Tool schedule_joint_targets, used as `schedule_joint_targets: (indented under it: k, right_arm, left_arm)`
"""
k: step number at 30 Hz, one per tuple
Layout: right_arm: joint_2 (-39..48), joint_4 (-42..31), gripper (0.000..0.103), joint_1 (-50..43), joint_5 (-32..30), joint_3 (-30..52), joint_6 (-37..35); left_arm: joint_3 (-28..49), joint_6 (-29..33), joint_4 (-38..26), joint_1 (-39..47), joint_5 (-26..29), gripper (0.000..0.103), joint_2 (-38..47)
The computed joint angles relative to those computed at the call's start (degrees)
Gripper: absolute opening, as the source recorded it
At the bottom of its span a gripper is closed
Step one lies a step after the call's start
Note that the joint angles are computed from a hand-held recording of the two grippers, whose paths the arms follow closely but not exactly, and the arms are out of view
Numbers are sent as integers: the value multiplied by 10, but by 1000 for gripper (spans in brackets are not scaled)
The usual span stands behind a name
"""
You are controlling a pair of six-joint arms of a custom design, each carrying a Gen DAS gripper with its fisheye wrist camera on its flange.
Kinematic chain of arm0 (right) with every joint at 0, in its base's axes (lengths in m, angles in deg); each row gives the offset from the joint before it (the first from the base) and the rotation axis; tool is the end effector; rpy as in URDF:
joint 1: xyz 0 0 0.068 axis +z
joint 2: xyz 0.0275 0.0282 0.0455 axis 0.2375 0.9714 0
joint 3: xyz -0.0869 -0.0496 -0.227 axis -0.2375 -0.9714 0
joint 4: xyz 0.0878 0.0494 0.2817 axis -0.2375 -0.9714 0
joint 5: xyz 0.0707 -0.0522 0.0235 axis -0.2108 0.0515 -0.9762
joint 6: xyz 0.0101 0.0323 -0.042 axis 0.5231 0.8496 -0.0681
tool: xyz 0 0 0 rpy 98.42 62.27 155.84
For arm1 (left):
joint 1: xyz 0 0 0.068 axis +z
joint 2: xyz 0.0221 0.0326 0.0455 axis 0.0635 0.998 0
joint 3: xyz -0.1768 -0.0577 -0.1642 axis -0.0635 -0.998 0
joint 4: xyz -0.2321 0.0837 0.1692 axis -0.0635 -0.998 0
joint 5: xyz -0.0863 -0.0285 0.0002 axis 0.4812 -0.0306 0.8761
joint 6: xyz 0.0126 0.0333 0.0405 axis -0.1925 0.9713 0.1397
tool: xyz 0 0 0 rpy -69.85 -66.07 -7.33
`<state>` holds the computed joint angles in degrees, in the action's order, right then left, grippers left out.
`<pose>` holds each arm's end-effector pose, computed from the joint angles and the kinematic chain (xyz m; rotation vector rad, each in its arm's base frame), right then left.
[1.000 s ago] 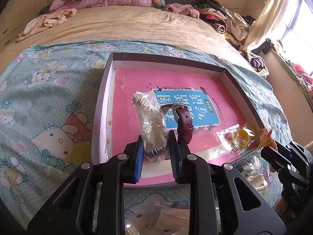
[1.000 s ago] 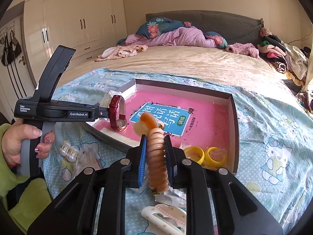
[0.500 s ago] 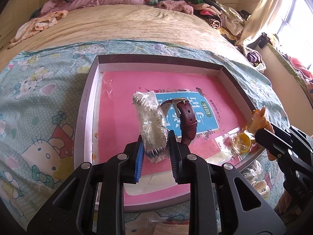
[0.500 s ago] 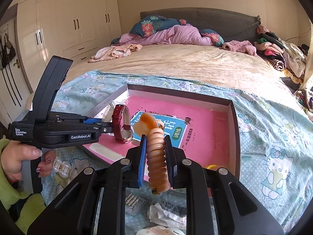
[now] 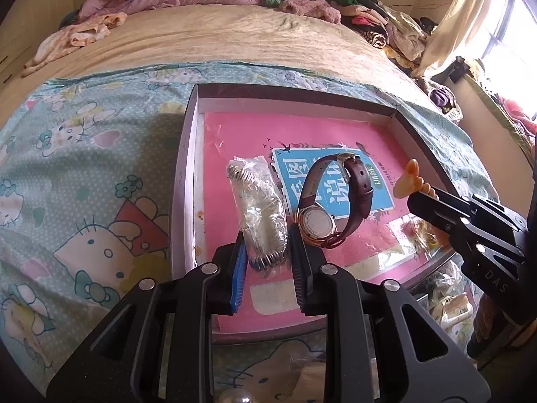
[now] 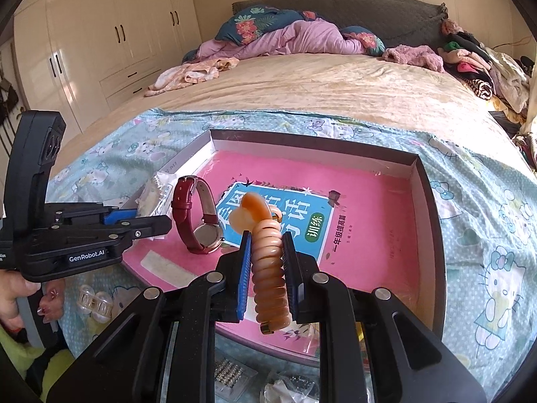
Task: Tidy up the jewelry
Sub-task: 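Carry the earrings and hair tie into the box and release both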
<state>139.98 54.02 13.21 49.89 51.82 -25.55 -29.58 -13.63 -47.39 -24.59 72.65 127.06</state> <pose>0.2872 0.0106 0.1917 -0.3705 2.3108 0.3628 0.3030 -0.1624 0.2016 0.2040 2.5159 -0.3280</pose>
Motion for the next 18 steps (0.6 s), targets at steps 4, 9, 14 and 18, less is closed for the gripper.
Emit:
schedule_joint_targets:
  k: [4, 9, 14, 18]
  right_arm:
    - [25, 4, 17, 13, 14, 9, 11]
    - [55, 5, 17, 28, 29, 21, 24]
    - [70, 7, 17, 38, 41, 24, 29]
    - [75, 6, 17, 40, 44, 25, 34]
  left_arm:
    - [-1, 5, 0, -3, 4, 16, 7]
    - [1, 10, 0, -2, 8, 16, 8]
    - [1, 12, 1, 0, 13, 16, 8]
    - [-2, 12, 3, 4, 19, 16, 6]
